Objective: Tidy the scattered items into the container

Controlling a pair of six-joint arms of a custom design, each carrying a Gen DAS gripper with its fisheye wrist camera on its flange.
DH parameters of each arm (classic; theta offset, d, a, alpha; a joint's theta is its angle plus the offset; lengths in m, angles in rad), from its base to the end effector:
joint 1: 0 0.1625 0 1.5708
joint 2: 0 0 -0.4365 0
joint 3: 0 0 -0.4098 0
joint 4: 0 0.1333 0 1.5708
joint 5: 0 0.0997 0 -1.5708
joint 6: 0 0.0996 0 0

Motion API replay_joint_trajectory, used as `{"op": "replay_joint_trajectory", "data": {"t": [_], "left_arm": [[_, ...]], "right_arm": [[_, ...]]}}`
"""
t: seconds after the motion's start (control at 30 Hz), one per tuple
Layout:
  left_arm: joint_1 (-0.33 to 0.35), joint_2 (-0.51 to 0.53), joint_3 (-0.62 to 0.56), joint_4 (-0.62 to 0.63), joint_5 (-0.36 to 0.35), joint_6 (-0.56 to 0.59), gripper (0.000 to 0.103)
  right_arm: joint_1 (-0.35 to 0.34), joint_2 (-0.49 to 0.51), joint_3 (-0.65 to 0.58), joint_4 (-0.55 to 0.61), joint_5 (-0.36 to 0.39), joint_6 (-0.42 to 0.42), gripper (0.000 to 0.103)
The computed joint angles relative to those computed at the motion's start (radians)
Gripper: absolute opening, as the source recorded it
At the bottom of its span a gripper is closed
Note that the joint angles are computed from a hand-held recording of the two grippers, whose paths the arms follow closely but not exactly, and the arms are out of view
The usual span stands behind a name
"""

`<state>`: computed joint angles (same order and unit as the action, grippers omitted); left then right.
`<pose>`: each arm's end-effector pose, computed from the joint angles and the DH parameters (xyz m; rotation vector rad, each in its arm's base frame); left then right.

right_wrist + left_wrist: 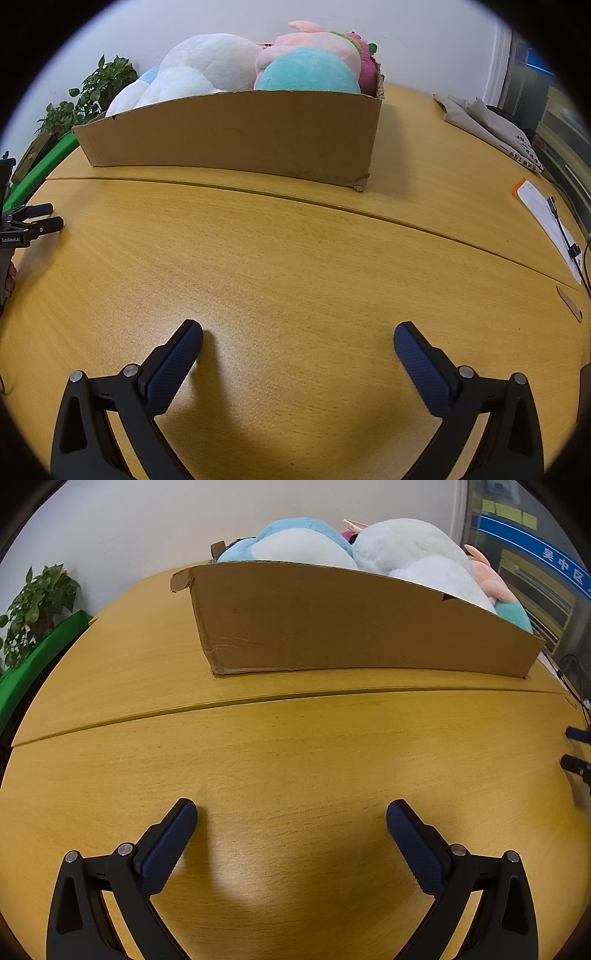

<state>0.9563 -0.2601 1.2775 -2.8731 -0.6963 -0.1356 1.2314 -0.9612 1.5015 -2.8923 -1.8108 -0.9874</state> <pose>-0.2615 -0.7344 -0.1072 0.4010 2.3013 -0.7101 -0.1431 -0.7345 0.3111 0.6546 -2.3255 0.6036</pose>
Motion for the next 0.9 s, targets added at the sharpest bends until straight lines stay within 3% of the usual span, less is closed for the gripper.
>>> {"op": "replay_joint_trajectory", "data": {"t": [0.17,0.33,0.9], "left_arm": [[0.019,-0.027,0.023,-0.02,-0.046,0.083,0.103],[0.034,-0.033,0.015,-0.021,-0.04,0.089,0.103],[0.064,-0.079,0.064,-0.048,-0.116,0.214,0.103]], "right_arm": [[-0.012,0.012,-0.061,0.081,0.029,-0.054,0.103],[-0.019,0.031,-0.109,0.074,0.012,-0.01,0.103],[-0.034,0.006,-0.085,0.094,0.036,-0.056,0.103]]}}
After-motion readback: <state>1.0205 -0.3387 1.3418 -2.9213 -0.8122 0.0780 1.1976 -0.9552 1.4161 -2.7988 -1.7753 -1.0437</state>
